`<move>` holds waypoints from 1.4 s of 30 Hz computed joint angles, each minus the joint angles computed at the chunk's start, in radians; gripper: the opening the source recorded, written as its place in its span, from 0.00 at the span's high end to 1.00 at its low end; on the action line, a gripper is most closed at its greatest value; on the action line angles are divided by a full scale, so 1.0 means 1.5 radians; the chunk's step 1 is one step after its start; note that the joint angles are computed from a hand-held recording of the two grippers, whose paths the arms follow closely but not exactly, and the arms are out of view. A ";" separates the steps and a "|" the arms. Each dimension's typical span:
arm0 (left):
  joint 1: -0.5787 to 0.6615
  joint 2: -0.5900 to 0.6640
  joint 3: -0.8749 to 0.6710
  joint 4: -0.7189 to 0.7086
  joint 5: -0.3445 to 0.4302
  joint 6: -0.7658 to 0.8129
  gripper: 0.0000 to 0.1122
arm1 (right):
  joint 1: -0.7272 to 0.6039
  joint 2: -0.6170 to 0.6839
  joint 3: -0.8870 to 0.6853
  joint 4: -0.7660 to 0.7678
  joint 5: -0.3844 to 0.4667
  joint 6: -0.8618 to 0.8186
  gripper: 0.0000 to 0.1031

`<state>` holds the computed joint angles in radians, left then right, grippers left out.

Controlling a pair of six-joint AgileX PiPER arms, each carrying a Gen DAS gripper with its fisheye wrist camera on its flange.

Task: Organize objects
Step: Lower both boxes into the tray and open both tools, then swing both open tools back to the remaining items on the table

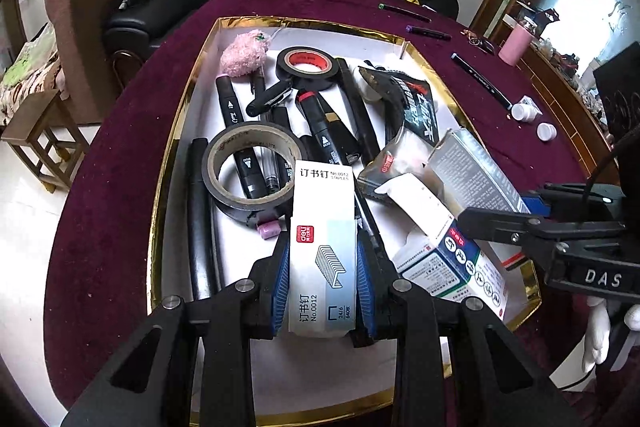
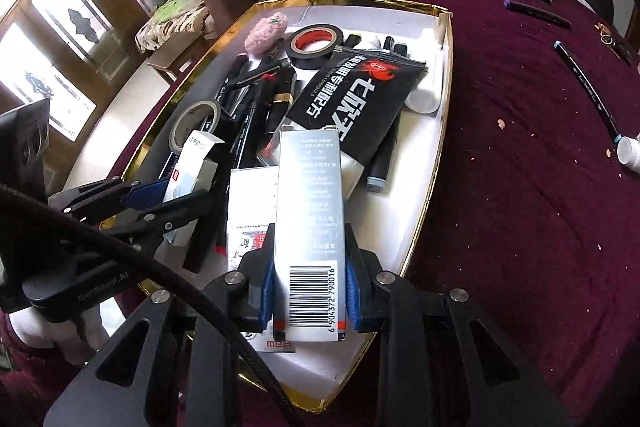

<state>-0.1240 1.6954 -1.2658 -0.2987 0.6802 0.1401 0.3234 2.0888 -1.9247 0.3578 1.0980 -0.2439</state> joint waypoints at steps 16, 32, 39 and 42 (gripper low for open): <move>-0.007 -0.031 0.008 0.025 -0.029 -0.040 0.46 | -0.024 -0.047 0.066 0.045 -0.046 -0.008 0.67; -0.062 -0.090 0.009 0.088 -0.109 -0.141 0.45 | 0.018 -0.196 0.251 -0.243 -0.279 0.138 0.49; -0.132 -0.075 -0.025 0.182 -0.087 -0.233 0.45 | -0.024 -0.226 0.293 -0.232 -0.306 0.130 0.49; -0.161 -0.067 -0.041 0.215 -0.076 -0.263 0.45 | -0.046 -0.241 0.313 -0.218 -0.316 0.121 0.49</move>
